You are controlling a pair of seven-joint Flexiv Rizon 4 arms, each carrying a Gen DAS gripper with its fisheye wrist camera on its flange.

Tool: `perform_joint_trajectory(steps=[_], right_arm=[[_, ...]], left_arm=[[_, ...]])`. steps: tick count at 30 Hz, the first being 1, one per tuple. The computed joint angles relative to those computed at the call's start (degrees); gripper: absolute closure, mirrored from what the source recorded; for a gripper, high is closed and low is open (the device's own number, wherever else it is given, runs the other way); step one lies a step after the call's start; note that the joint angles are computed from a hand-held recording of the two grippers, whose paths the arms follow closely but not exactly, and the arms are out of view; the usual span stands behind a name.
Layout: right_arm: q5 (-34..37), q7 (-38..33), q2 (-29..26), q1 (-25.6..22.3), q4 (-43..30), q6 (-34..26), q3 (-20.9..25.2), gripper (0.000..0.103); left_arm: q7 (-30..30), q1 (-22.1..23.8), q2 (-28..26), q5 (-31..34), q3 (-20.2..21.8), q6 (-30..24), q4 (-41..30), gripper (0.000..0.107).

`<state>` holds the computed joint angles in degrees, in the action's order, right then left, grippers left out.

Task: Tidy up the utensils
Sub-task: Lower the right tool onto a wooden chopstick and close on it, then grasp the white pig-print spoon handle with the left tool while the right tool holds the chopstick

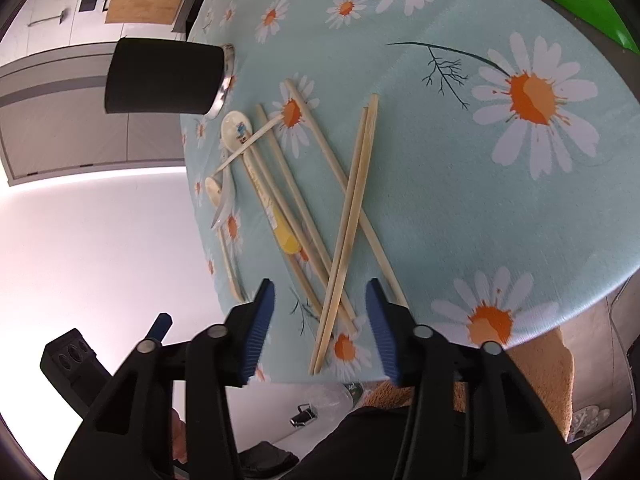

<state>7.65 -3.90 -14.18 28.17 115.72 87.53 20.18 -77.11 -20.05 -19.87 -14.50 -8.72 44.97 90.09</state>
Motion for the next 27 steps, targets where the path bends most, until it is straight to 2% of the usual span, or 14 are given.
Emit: perform_joint_trajectory(steps=[3,9,11,13,21,27], right_arm=[[-1.83,3.10,-0.16,2.14,0.87,0.73,-2.75,0.074],[-9.23,10.98,0.98,5.90,3.78,1.31,-8.34,0.081],[-12.46,14.14,1.14,7.45,4.59,1.73,-10.64,0.088],[-16.42,18.21,2.04,9.38,6.42,2.33,-13.41,0.091],[-23.05,23.57,0.48,9.81,6.14,3.54,-15.33,0.096],[-24.13,22.62,-0.17,7.66,4.55,1.66,-13.38,0.097]], left_arm=[[1.30,0.49,-1.30,-0.53,-0.33,-0.54,-1.25,0.011],[4.05,1.17,-3.27,-1.15,-0.60,-2.36,-3.56,0.011],[5.08,1.25,-3.81,-1.05,-0.61,-2.90,-4.40,0.011],[5.77,1.23,-4.12,-0.96,-0.56,-3.18,-4.97,0.011],[8.18,1.37,-5.43,-1.64,-0.72,-4.29,-6.84,0.011],[8.51,1.52,-5.79,-2.03,-0.56,-4.84,-7.31,0.011]])
